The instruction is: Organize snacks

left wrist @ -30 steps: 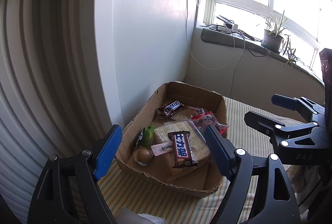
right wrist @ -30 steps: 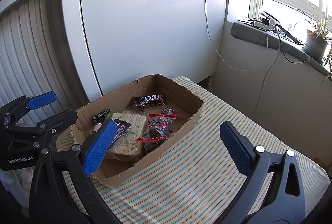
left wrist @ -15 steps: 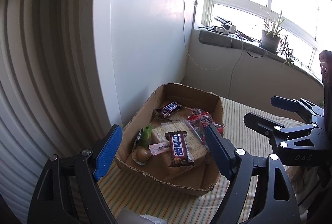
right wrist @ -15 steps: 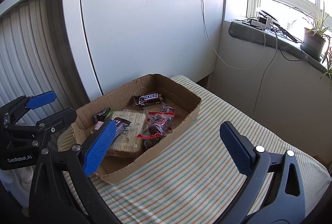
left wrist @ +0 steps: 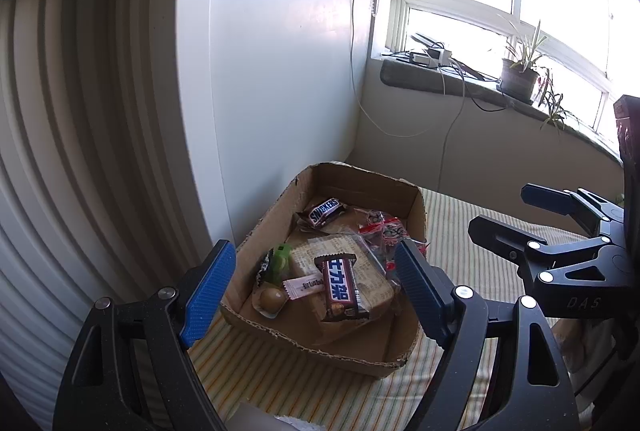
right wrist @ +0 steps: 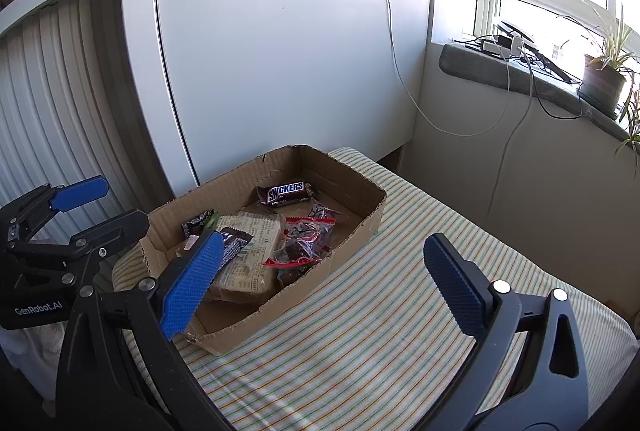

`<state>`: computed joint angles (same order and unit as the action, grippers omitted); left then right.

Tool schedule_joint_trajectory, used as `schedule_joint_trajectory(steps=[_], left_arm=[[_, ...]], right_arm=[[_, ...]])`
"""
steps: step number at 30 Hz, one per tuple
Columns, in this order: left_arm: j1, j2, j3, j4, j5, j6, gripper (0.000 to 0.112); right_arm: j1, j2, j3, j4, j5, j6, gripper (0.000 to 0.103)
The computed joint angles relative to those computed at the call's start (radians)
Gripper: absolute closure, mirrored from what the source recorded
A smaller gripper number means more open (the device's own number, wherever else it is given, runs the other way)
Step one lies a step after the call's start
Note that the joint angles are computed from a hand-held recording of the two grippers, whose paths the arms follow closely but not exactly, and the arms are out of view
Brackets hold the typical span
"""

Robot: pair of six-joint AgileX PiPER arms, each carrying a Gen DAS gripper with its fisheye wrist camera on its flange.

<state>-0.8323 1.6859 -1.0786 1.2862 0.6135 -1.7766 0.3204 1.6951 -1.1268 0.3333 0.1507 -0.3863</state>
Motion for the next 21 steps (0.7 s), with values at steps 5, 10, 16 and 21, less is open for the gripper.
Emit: schedule_joint_trajectory(steps=[5, 10, 16, 21], left_arm=[[0.000, 0.003, -0.005, -0.004, 0.000, 0.008, 0.030], [-0.002, 0.012, -0.017, -0.010, 0.001, 0.019, 0.030], [-0.010, 0.021, -0.027, -0.015, 0.009, 0.022, 0.030], [-0.014, 0.024, -0.028, -0.017, 0.015, 0.018, 0.030]], right_arm=[[-0.002, -0.003, 0.002, -0.006, 0.001, 0.004, 0.001], [-0.009, -0.005, 0.004, 0.032, 0.004, -0.036, 0.001], [-0.019, -0.005, 0.011, 0.056, 0.002, -0.059, 0.001], [-0.023, -0.005, 0.014, 0.083, 0.003, -0.085, 0.001]])
